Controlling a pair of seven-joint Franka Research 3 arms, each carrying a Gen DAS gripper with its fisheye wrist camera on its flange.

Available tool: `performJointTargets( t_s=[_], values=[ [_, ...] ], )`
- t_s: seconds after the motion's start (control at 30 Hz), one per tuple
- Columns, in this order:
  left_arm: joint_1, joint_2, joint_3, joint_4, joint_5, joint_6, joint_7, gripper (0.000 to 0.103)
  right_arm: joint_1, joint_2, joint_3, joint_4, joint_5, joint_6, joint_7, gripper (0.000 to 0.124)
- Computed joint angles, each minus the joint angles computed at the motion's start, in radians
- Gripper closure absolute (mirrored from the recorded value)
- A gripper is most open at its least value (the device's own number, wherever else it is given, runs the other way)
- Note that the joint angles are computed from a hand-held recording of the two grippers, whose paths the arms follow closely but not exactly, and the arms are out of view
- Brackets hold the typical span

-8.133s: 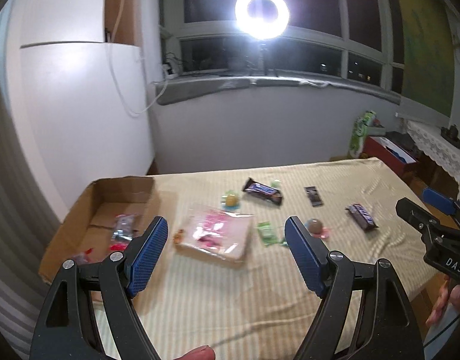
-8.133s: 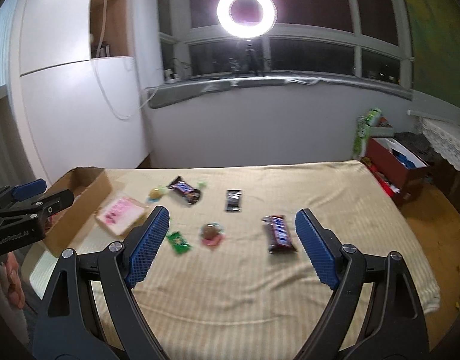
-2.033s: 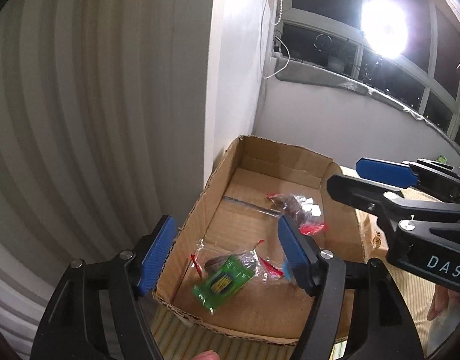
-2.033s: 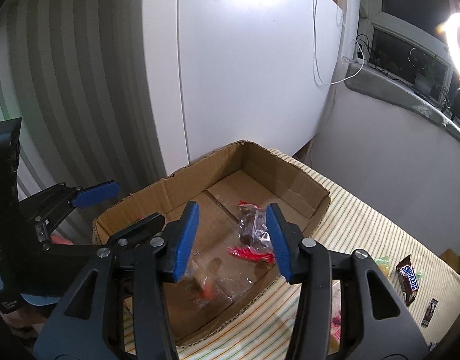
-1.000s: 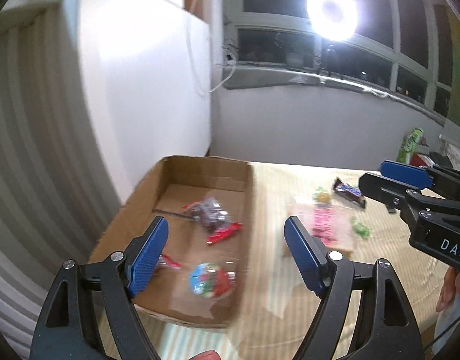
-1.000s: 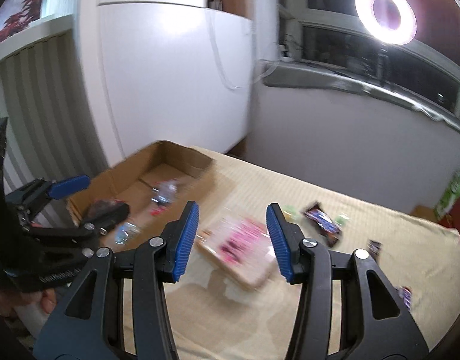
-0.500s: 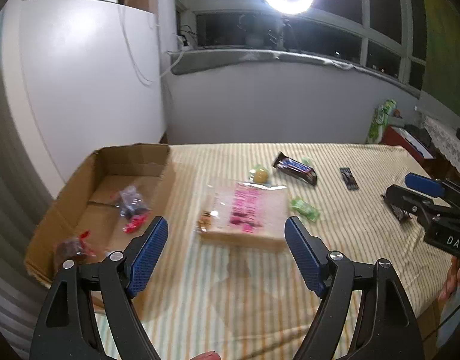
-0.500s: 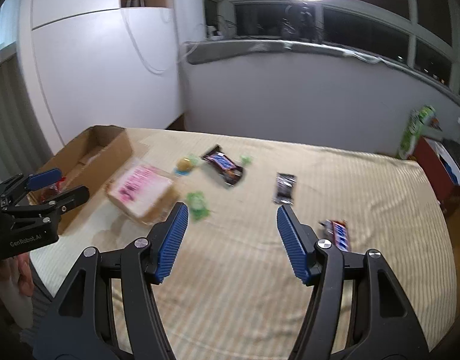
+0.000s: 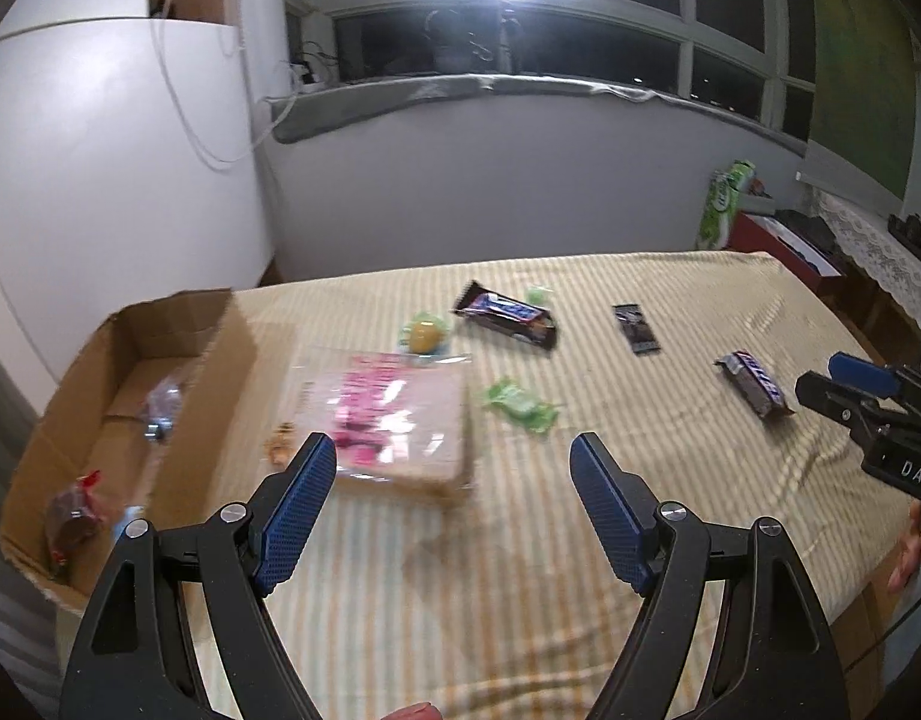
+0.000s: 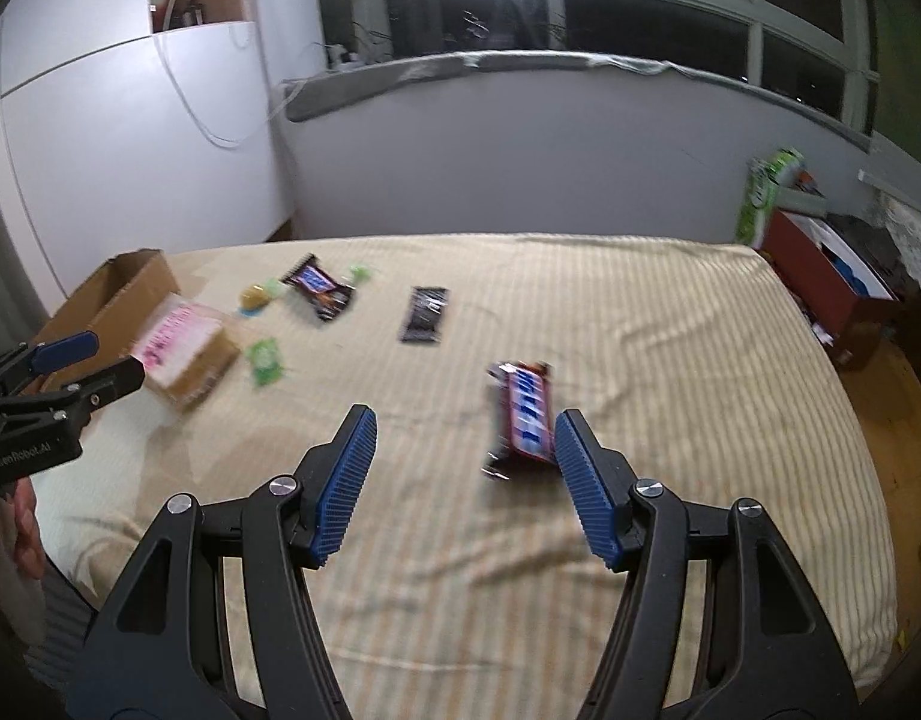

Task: Organize snacks
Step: 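Withdraw both tools from the box toward the Snickers bar, then grasp the large Snickers bar with the right tool while the left tool grasps the green candy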

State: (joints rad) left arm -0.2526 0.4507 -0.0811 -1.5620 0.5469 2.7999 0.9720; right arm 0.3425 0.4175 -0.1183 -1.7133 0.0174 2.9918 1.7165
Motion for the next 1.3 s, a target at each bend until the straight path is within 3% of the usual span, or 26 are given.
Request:
performJointTargets(
  t_s=[0.23,0.3,0.57,0.83,1.03,1.3],
  values=[
    [0.070,0.107,-0.155,0.112,-0.247,-0.065,0.206,0.023,-0.040,0.019,0.021,0.006,0.029,-0.019,-0.025,0.059],
    [0.062,0.131,-0.159,0.138,-0.290,-0.088,0.232,0.023,-0.056,0.033,0.036,0.022,0.044,-0.030,-0.044,0.059],
    [0.032,0.218,-0.121,0.257,-0.367,-0.198,0.211,0.023,-0.062,0.127,0.034,0.153,0.048,-0.133,-0.073,0.059],
    [-0.011,0.301,-0.068,0.397,-0.330,-0.267,0.139,0.023,-0.065,0.203,0.039,0.269,0.033,-0.211,-0.093,0.059],
    [-0.044,0.389,-0.044,0.560,-0.289,-0.368,0.133,0.023,-0.065,0.249,0.039,0.347,0.021,-0.266,-0.098,0.059],
    [-0.042,0.412,-0.045,0.595,-0.290,-0.368,0.150,0.023,-0.078,0.258,0.054,0.362,0.036,-0.271,-0.119,0.059]
  ],
)
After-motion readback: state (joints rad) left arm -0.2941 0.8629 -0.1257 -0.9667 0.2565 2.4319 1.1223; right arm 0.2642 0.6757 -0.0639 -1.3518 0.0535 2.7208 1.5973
